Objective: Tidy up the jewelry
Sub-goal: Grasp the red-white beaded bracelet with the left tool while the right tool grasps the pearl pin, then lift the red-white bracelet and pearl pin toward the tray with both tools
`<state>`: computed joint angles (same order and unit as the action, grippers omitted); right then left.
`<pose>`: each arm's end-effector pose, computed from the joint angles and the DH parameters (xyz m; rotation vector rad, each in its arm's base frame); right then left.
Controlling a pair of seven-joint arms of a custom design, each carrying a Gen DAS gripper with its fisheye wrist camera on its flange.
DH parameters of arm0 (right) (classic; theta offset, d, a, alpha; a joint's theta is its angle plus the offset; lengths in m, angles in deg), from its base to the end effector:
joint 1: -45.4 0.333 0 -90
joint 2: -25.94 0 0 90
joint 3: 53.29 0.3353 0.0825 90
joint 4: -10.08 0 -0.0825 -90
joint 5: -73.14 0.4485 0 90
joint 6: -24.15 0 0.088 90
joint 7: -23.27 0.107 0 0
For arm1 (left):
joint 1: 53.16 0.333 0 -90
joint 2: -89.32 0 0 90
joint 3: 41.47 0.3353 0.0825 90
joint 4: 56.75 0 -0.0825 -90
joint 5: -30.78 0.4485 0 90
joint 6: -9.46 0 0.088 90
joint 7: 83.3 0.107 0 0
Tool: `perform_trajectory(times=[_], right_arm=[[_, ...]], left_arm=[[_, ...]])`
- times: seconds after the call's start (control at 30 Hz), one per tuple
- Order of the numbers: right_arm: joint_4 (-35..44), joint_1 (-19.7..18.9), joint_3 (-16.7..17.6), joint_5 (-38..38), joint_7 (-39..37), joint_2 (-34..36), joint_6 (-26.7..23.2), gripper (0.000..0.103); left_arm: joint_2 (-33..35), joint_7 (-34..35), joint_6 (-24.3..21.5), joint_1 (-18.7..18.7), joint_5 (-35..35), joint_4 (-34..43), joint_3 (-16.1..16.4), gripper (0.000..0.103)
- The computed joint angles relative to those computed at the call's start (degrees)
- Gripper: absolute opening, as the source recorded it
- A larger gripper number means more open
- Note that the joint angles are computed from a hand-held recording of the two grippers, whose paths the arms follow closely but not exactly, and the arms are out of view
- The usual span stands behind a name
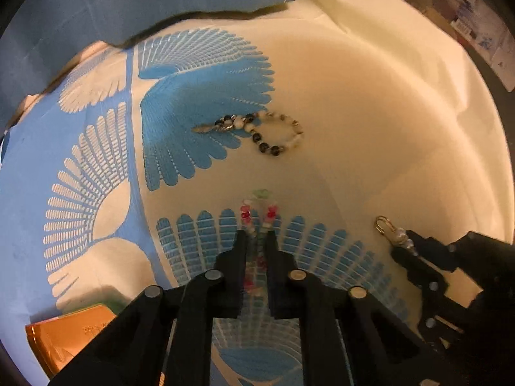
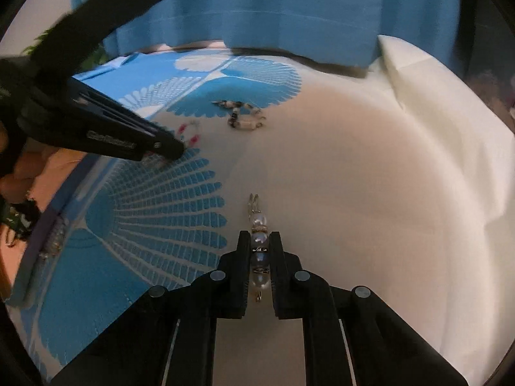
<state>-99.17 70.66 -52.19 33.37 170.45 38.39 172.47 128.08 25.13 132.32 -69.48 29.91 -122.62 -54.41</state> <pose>0.6241 0.3219 0.4173 -1.8439 1.8914 -0.6990 0.7629 -0.3630 0.4448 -1.1893 2.7490 -0.5293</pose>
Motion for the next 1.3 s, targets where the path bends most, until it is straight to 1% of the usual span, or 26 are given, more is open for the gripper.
perform_trajectory(times=[0.03,0.13,0.23,0.33,0.5,0.57,0.67,0.73,0.8,0.83,0.9,0.97,1.03,1.13,1.23,1.3], right_arm=[[-0.2,0.4,-0.1,-0.6,1.4,-0.2,-0.5,0.011],[-2.3,1.1,-0.5,-3.4,9.6,-2.6,-0.6,0.011],[-4.4,1.4,0.4,-7.8,16.2,-6.0,-2.0,0.011],[-5.4,1.1,2.5,-10.1,19.9,-8.8,-5.7,0.011],[-6.7,0.9,6.0,-8.5,23.4,-12.3,-12.2,0.011],[-7.9,1.2,7.5,-7.7,25.4,-14.6,-14.7,0.011],[-9.5,2.0,10.2,-7.0,28.2,-18.0,-18.3,0.011],[-9.7,2.5,12.0,-7.0,29.8,-19.5,-20.3,0.011],[-9.5,3.7,14.2,-7.5,31.6,-20.8,-22.9,0.011],[-9.2,4.6,15.5,-8.0,32.8,-21.3,-24.3,0.011],[-8.3,5.8,17.1,-8.5,34.4,-21.4,-26.1,0.011],[-7.1,7.6,18.8,-8.8,35.9,-21.3,-27.9,0.011],[-5.8,9.3,19.8,-9.0,37.0,-20.6,-29.2,0.011],[-3.3,12.2,21.1,-9.2,38.5,-18.7,-30.6,0.011],[-0.7,15.1,21.5,-9.7,39.1,-16.4,-31.7,0.011],[1.7,17.2,21.5,-10.2,38.7,-14.1,-33.4,0.011]], left_arm=[[-1.5,0.7,1.4,0.4,-0.3,-2.0,-0.3,0.004],[-5.4,1.5,3.8,1.5,-1.7,-6.9,-0.9,0.004],[-10.6,3.9,7.8,3.1,-3.8,-13.6,-1.9,0.004],[-15.0,5.5,10.1,4.3,-6.2,-18.7,-2.4,0.004],[-22.5,7.7,11.9,6.0,-10.2,-26.3,-2.3,0.004],[-27.2,9.8,12.8,7.0,-13.1,-30.9,-2.2,0.004],[-34.1,13.5,13.0,8.0,-17.8,-37.2,-1.3,0.004],[-40.4,17.3,13.4,8.2,-21.8,-42.9,0.1,0.004],[-45.1,20.8,13.1,7.8,-25.3,-47.3,2.0,0.004],[-48.9,22.9,13.2,7.6,-27.5,-50.7,3.3,0.004],[-54.4,25.7,12.7,6.9,-30.3,-55.5,5.9,0.004],[-60.1,27.6,11.1,6.4,-32.6,-60.3,8.9,0.004],[-65.1,28.6,10.4,6.4,-33.4,-64.6,11.1,0.004],[-72.3,29.5,11.0,7.1,-33.6,-71.0,14.0,0.004],[-77.5,29.7,11.1,7.9,-32.9,-75.5,16.4,0.004],[-80.3,30.0,10.9,8.4,-32.4,-77.7,17.8,0.004]])
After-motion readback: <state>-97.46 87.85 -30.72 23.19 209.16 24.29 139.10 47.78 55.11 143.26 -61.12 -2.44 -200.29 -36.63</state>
